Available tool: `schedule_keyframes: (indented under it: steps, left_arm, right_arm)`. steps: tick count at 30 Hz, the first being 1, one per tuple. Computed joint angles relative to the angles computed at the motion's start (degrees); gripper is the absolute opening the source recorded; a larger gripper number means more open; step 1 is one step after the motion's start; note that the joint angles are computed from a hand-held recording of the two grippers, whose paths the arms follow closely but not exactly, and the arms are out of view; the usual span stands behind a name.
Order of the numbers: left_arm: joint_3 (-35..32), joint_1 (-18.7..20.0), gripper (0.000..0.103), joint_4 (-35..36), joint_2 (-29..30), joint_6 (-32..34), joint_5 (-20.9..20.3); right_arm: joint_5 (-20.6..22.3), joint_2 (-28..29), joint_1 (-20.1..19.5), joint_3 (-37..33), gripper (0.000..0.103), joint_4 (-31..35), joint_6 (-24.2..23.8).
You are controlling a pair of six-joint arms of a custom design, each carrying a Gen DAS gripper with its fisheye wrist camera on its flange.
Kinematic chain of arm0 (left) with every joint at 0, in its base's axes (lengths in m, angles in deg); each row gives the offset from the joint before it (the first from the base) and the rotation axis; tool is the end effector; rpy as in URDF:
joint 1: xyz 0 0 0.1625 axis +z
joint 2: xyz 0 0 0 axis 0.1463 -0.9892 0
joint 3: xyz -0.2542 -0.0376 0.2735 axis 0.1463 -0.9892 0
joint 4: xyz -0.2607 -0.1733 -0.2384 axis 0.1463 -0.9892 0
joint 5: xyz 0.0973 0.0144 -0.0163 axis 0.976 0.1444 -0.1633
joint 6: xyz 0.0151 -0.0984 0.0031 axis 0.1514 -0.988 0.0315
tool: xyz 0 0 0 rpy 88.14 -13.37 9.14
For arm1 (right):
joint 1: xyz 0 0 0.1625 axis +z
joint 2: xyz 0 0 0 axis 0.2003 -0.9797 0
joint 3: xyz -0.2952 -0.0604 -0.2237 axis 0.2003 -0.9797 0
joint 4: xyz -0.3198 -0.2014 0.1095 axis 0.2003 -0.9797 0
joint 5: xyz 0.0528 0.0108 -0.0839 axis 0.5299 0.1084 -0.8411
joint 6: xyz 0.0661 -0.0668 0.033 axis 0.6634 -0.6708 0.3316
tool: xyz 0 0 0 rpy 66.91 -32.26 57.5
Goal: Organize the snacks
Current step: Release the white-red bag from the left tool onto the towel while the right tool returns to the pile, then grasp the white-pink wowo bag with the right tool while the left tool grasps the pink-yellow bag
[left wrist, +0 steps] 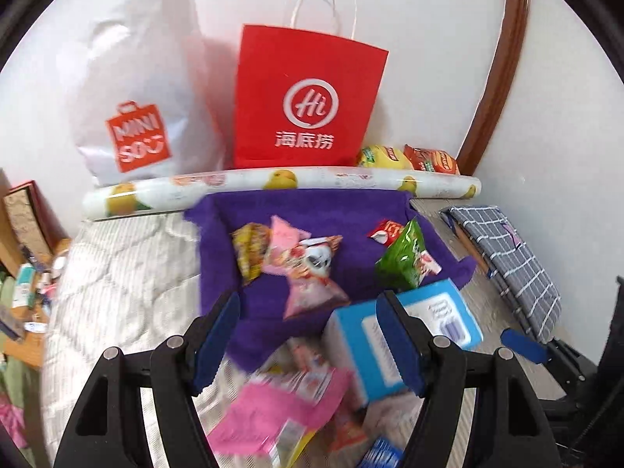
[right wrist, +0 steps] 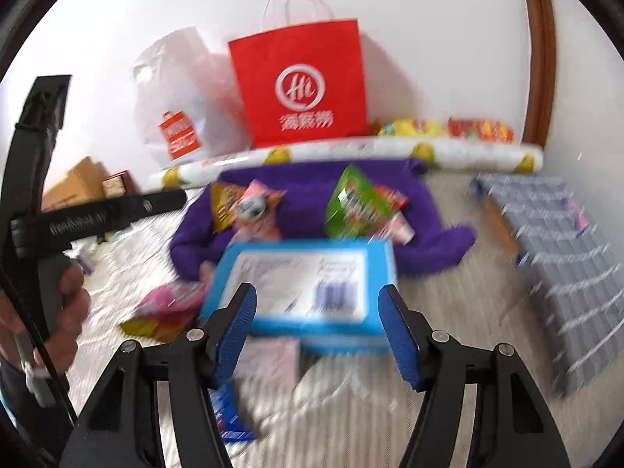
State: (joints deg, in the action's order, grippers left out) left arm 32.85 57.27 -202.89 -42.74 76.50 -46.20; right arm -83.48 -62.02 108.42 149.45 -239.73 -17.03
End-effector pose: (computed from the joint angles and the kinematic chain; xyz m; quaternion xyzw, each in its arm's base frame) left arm -0.0018 -0.4894 0.3637 0.1284 0.8712 -0.3767 0.2873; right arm 0.3669 -0.4728 -0.0495 0.2497 -0.8996 0.2880 0.2130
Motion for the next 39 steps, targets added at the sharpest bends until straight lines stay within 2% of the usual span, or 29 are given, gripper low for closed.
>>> schedule_keyframes:
  steps: [4,6,9,12,16,20,22,27,30,33,36,39]
  left_arm:
    - [3.23,-0.92,0.071,1.52,-4.92,-1.22,1.51]
    - [4.84,-1.00,0.071,1.51,-6.81,-2.13,2.17]
    - [5.90,-0.06,0.071,3.56,-8.98,-4.35,0.98]
    - [6.78,0.46,0.071,4.66,-10.46,-4.99,1.29]
    - [7.05,1.33,0.071,4.55,-10.92,-5.45,2.21]
    - [6.56,2.90,0.071,4.76,-10.70,-5.67,1.24]
    - [6.35,3.41,0.071,4.76,-10.48,-5.63,1.43]
    - [6.06,4.24,0.071,4.34,-9.79,-5.15,1.74]
    - [6.10,4.90,0.071,4.76,-9.73,-5.46,0.64]
    - [6.40,5.33,0.071,5.68,-10.19,-5.62,-1.41]
    - [6.93,5.34,0.071,6.38,-10.47,-5.43,-3.08]
    - [7.03,5.66,0.071,7.31,-9.94,-5.72,-4.88]
  right_arm:
    - [2.87,-0.41,-0.40,2.72,0.065,2.03,2.79]
    - [2.44,0.77,-0.43,2.72,0.066,2.65,3.68]
    - [3.17,2.76,-1.15,2.50,0.075,2.20,4.73]
    - [4.36,4.20,-2.24,2.16,0.075,1.19,6.67]
    - [8.95,5.49,-3.86,0.68,0.076,2.18,8.07]
    - [4.97,8.65,-2.24,-3.02,0.076,2.90,7.35]
    - [4.39,9.59,-1.85,-4.33,0.082,3.45,8.40]
    - [3.45,11.12,-1.39,-6.73,0.085,3.92,12.01]
    - [0.39,12.69,-0.37,-8.89,0.087,4.67,11.81]
    - [-2.22,13.78,0.48,-10.21,0.083,5.38,10.24]
    - [-0.24,12.55,-0.20,-8.57,0.067,4.14,9.91]
    - [1.93,10.86,-0.91,-6.29,0.065,3.45,9.56]
